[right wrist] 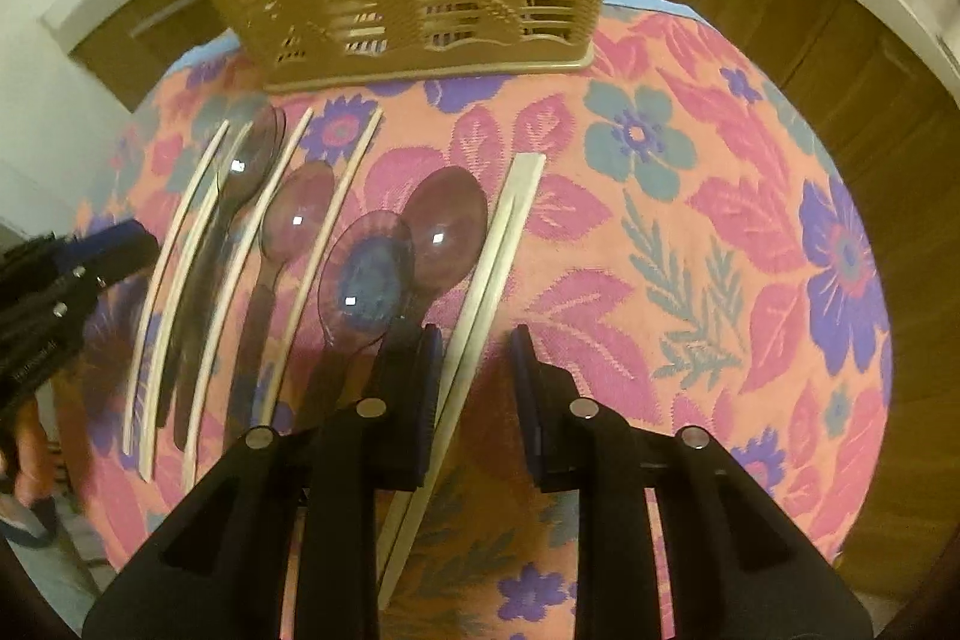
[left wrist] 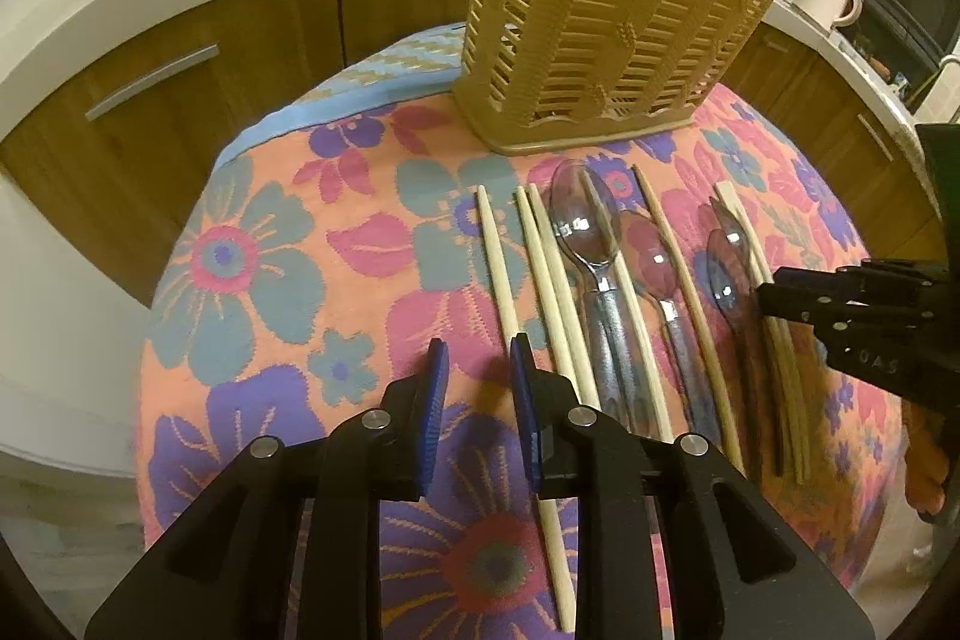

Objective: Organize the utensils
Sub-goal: 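Grasp another wooden chopstick with the left tool while the right tool grasps a chopstick pair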

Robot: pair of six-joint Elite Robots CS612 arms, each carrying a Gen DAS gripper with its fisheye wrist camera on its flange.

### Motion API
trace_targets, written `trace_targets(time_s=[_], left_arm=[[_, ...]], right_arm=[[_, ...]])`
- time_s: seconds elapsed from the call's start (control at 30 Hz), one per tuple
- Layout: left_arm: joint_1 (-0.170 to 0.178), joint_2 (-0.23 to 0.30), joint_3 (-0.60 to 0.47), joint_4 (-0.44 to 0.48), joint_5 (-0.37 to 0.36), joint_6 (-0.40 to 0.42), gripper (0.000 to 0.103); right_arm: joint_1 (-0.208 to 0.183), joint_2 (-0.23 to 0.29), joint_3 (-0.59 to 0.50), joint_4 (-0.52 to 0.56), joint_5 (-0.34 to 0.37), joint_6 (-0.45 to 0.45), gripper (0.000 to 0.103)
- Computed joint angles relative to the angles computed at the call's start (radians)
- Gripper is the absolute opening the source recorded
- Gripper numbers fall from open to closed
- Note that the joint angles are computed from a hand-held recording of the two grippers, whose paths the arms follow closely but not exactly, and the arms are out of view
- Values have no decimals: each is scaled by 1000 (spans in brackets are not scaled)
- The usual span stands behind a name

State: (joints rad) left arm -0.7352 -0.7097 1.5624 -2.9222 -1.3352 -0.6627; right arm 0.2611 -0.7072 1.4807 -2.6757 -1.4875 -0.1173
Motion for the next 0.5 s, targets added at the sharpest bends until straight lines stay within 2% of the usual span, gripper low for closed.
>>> trace_targets(time_s=[0.1, 0.17, 0.33, 0.5], left_arm=[[3, 5, -12, -1, -29, 17, 25], [3, 12, -34, 41, -33, 36, 28], [0, 21, -71, 114, -24, 64, 29], [7, 19, -61, 92, -49, 69, 26]], right_arm=[[0, -7, 8, 0, -4, -28, 10], [-4, -13, 23, -11, -7, -39, 10], [-37, -35, 59, -8, 25, -81, 7], [-66, -36, 52, 24, 66, -92, 8]])
